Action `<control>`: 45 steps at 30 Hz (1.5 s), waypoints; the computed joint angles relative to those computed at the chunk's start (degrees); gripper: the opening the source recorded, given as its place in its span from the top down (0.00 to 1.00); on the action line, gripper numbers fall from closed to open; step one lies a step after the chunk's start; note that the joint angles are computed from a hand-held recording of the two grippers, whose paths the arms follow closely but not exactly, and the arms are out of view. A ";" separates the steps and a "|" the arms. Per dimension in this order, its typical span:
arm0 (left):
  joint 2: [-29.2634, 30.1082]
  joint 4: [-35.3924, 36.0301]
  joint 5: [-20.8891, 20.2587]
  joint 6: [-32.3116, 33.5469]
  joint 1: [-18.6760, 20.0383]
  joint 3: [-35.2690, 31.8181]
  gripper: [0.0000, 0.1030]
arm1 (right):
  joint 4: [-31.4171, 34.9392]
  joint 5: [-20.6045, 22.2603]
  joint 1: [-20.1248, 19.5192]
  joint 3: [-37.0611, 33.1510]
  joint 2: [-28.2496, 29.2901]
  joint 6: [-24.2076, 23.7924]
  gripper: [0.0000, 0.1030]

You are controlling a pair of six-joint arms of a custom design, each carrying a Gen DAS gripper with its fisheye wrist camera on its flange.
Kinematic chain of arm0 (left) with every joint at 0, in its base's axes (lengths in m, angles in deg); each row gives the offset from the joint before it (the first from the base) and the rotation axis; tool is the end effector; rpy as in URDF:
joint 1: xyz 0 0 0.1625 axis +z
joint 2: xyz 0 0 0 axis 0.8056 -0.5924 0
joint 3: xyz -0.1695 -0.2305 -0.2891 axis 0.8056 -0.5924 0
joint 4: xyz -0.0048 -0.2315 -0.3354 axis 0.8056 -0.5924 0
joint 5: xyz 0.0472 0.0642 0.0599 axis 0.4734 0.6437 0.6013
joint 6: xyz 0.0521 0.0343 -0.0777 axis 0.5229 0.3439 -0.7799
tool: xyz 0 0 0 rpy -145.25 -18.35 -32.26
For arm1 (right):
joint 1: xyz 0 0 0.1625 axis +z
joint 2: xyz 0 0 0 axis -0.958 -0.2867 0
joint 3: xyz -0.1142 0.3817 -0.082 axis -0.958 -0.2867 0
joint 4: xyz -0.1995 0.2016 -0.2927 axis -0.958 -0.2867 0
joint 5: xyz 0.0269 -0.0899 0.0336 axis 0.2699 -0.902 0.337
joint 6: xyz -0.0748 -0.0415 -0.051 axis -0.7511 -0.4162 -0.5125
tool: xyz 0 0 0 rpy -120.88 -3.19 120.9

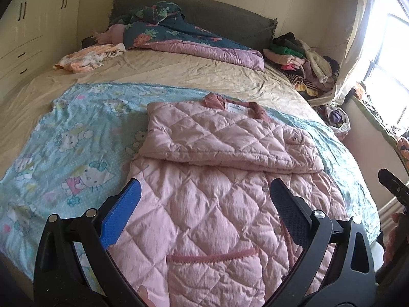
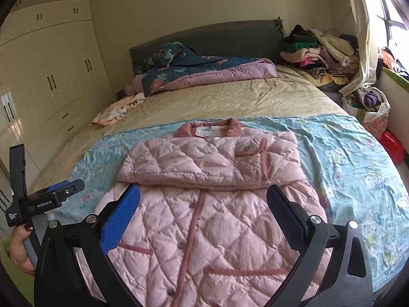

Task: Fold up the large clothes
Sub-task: 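Move both open tools down to the jacket hem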

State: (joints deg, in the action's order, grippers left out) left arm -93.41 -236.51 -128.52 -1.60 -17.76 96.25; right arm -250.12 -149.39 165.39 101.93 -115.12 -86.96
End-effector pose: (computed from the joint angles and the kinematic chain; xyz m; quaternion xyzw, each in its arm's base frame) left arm -0.3402 -0.4882 0.0754 0.2612 0.8969 -0.3009 0.1920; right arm 0.1011 -0.3365 0.3799 0.0676 -0.8333 0.4674 0.2874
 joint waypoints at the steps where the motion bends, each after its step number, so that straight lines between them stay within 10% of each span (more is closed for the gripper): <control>1: -0.09 0.07 0.06 -0.03 -0.06 0.35 0.08 | 0.00 0.08 -0.38 0.58 -0.55 -0.03 0.04; 28: -2.05 -2.38 4.50 -1.51 -2.92 10.86 0.08 | 0.00 2.67 -12.23 10.00 -14.64 -2.63 0.04; 45: -2.54 -2.78 5.26 -2.84 -3.33 13.87 0.08 | 4.50 8.64 -26.59 15.37 -24.46 -6.66 0.04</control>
State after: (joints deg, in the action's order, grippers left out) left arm -95.95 -239.29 -123.27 -4.44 -21.09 110.12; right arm -245.61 -140.75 138.80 117.30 -139.57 -93.62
